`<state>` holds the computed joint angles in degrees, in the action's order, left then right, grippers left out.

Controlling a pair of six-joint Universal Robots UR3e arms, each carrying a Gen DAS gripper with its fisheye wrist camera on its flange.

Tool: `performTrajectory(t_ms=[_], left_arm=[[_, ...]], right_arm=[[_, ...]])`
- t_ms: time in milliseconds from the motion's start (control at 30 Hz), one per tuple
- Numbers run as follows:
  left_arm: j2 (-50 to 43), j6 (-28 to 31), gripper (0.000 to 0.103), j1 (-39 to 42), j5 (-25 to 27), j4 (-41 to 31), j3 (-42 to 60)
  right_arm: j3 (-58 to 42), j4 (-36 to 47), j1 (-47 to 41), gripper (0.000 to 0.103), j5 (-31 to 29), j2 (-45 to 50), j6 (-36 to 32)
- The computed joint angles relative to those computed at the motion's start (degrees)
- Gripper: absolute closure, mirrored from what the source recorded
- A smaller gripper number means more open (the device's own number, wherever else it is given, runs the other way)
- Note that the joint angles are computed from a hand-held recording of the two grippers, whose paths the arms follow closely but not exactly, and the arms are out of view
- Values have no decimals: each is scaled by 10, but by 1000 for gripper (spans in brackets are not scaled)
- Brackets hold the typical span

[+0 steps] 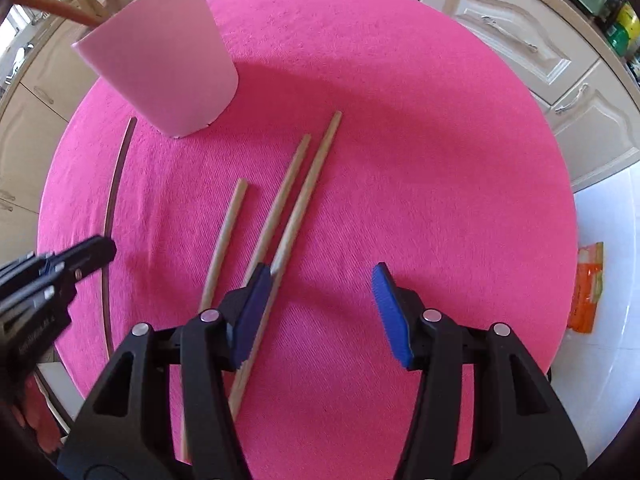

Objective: Organize utensils
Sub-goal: 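Lower the left tool onto a loose chopstick while the right tool grasps another, then raise the left tool's chopstick upright over the pink cup while the right tool carries its chopstick there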

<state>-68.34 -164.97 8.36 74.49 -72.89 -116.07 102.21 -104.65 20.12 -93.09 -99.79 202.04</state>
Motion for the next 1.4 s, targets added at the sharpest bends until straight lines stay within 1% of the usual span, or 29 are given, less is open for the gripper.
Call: performTrajectory(t_ms=[33, 100, 200, 267, 367, 500, 567, 633, 700, 733, 800, 933, 967, 1000, 1033, 1133, 1267, 1333, 1400], left_arm=[[-2, 1, 96, -1, 0, 0, 2], [-8, 1, 96, -4, -2, -3, 9], [-10, 5, 96, -3, -5, -7, 14], [-8, 12, 96, 3, -12, -12, 15], [-8, 21, 96, 8, -18, -12, 9], [-12, 25, 96, 24, -38, -28, 10], [-26, 20, 96, 21, -35, -31, 18], [-35, 20, 91, 17, -36, -25, 20], [-62, 7, 84, -10, -8, -11, 37], [-74, 5, 84, -17, -4, -12, 44], [-91, -2, 84, -36, 10, -4, 54], [-105, -16, 84, -64, 34, 20, 59], [-107, -21, 86, -70, 41, 25, 59], [-111, -25, 95, -78, 53, 33, 60], [-112, -26, 96, -81, 59, 40, 58], [-95, -30, 97, -62, 38, 37, 46], [-43, -11, 97, -29, 12, 37, 12], [-10, -1, 97, -4, -8, 30, -1], [31, 7, 97, 28, -33, 18, -14]], right_arm=[[-12, 4, 5, 61, -2, 16, 5], [-29, 10, 16, 65, -16, 31, 6], [-25, 18, 3, 82, -4, 21, -1], [-10, 30, -27, 90, 22, -3, -18], [6, 41, -76, 96, 62, -25, -53], [28, 55, -135, 96, 101, -49, -104], [33, 59, -152, 96, 109, -53, -118], [31, 62, -154, 96, 109, -52, -121], [26, 66, -154, 96, 105, -47, -125], [21, 69, -143, 96, 104, -45, -114], [20, 74, -149, 96, 107, -45, -120], [24, 63, -146, 96, 111, -39, -122], [28, 61, -147, 96, 113, -41, -123], [31, 60, -152, 96, 116, -43, -128], [36, 59, -156, 96, 119, -48, -133], [63, 53, -174, 96, 129, -83, -149], [90, 39, -191, 97, 149, -136, -157], [113, 36, -222, 97, 182, -184, -173], [127, 34, -248, 97, 198, -233, -174]])
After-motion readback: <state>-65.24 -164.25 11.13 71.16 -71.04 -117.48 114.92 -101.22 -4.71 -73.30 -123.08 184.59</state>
